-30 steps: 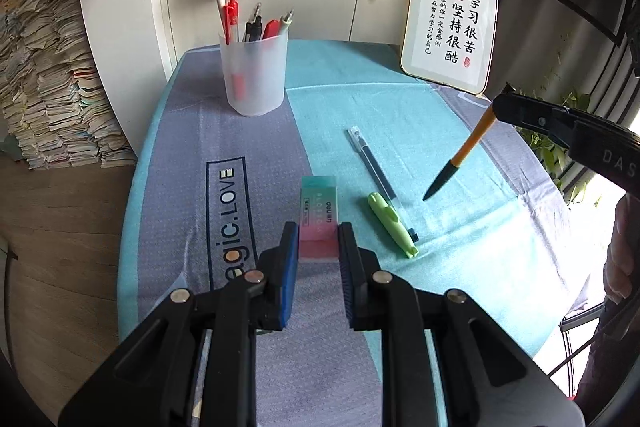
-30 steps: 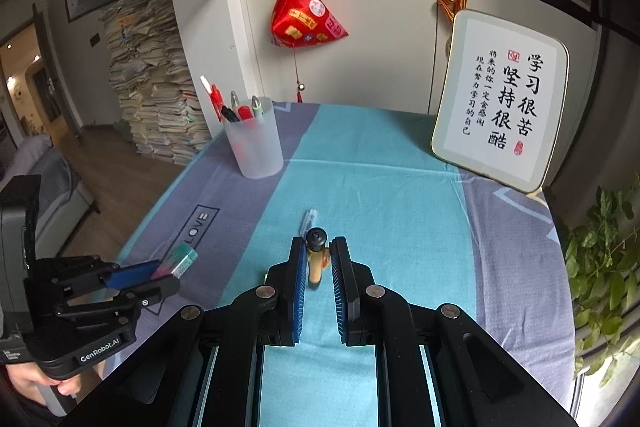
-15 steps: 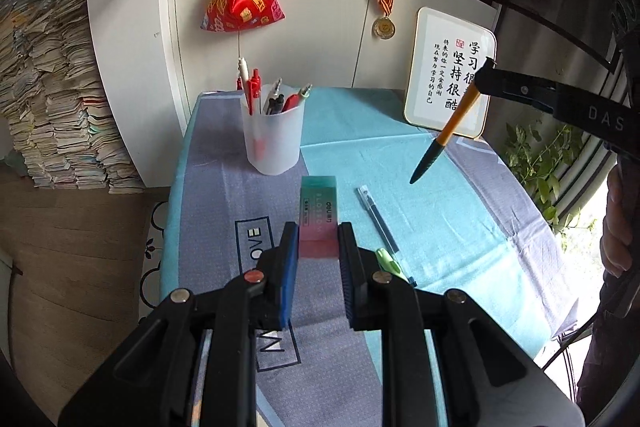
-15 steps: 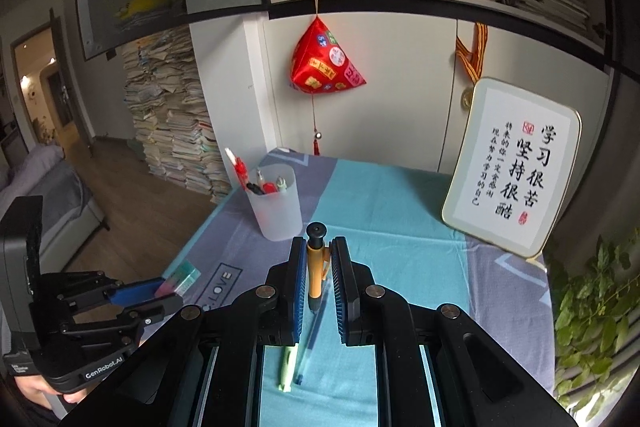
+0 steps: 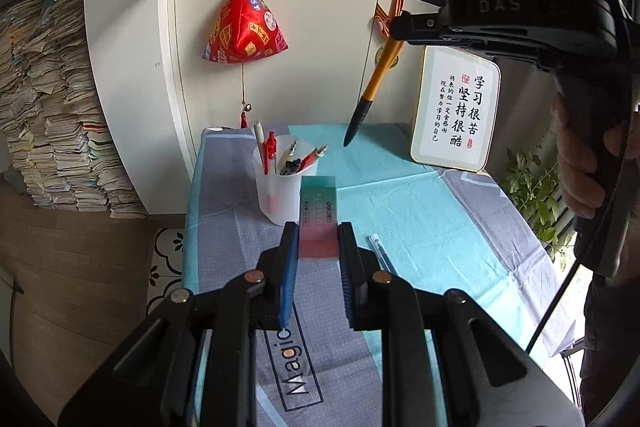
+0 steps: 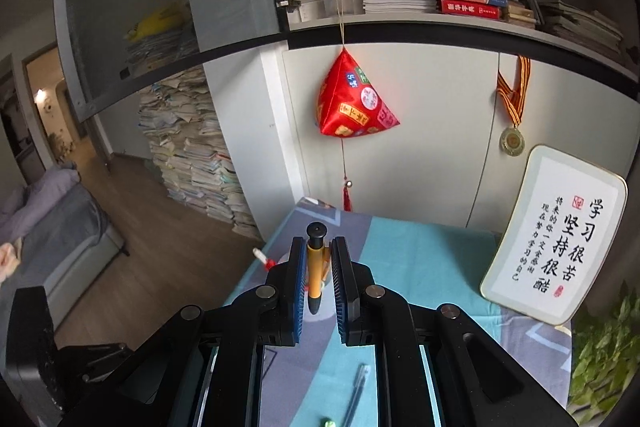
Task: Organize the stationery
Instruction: 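Lift the eraser over the cup with the left tool while the right carries the orange pen, then drop the eraser into the cup with the left tool while the right drops the orange pen in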
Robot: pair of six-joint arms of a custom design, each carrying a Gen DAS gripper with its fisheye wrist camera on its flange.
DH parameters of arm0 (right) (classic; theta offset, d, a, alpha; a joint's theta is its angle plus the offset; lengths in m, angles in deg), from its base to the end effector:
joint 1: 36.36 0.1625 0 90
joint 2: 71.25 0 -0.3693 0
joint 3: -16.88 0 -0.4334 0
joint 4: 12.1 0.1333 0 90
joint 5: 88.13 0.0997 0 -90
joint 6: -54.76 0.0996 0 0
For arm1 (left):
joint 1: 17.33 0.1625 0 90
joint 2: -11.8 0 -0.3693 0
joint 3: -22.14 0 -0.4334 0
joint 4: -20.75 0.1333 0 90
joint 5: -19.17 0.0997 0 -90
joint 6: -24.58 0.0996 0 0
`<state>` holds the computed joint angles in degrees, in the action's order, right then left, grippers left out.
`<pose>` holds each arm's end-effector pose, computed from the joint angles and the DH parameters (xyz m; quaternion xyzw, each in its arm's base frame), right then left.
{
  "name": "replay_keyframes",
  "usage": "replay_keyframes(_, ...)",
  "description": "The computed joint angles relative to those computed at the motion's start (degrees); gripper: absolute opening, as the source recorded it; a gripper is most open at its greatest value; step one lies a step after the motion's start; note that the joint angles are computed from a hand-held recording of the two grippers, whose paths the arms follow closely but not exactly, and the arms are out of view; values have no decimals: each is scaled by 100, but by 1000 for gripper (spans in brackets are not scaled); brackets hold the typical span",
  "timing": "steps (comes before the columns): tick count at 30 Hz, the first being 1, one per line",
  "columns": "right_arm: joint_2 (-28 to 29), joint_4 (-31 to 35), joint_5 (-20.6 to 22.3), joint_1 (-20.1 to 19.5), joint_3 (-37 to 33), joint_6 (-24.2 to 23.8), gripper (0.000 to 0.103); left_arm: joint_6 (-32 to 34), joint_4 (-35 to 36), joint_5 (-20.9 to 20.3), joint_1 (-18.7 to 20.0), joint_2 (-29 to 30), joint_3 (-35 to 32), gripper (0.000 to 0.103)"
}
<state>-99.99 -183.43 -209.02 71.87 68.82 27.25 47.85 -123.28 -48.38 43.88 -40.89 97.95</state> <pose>0.3431 -0.7792 0.2089 0.2082 -0.8266 0.4479 0.2699 -0.2136 -0.7444 0.2583 0.3683 0.8723 -0.2701 0.1748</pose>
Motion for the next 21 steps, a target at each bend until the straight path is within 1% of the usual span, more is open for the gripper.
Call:
replay_keyframes(3,393,161,-5,-18,-677,-30,14,73,138,-27,26,185,-360,18)
replay_keyframes(6,701,415,116,-84,-1190,104,14,160,209,49,32,405,-714,18)
replay_keyframes(8,930,625,173,-139,-1516,158,14,150,356,-8,58,558,-979,17)
replay_keyframes(10,1231,864,131,-181,-1934,134,14,141,496,-90,90,697,-1211,18)
replay_keyframes(12,1458,1125,177,-264,-2254,246,14,73,709,-244,137,829,-1447,17)
replay_keyframes(14,1580,1330,267,-357,-2414,375,14,94,805,-297,151,942,-1611,18)
replay_keyframes(16,1632,1428,319,-431,-2441,444,14,122,840,-247,146,1047,-1730,18)
replay_keyframes(17,1645,1456,347,-463,-2433,481,14,84,977,-330,169,1112,-1853,17)
replay_keyframes(19,1558,1240,425,-509,-2207,464,14,-29,1172,-435,206,1228,-2064,17)
replay_keyframes(21,1396,1372,708,-591,-1995,730,14,29,1155,-308,180,1348,-2192,18)
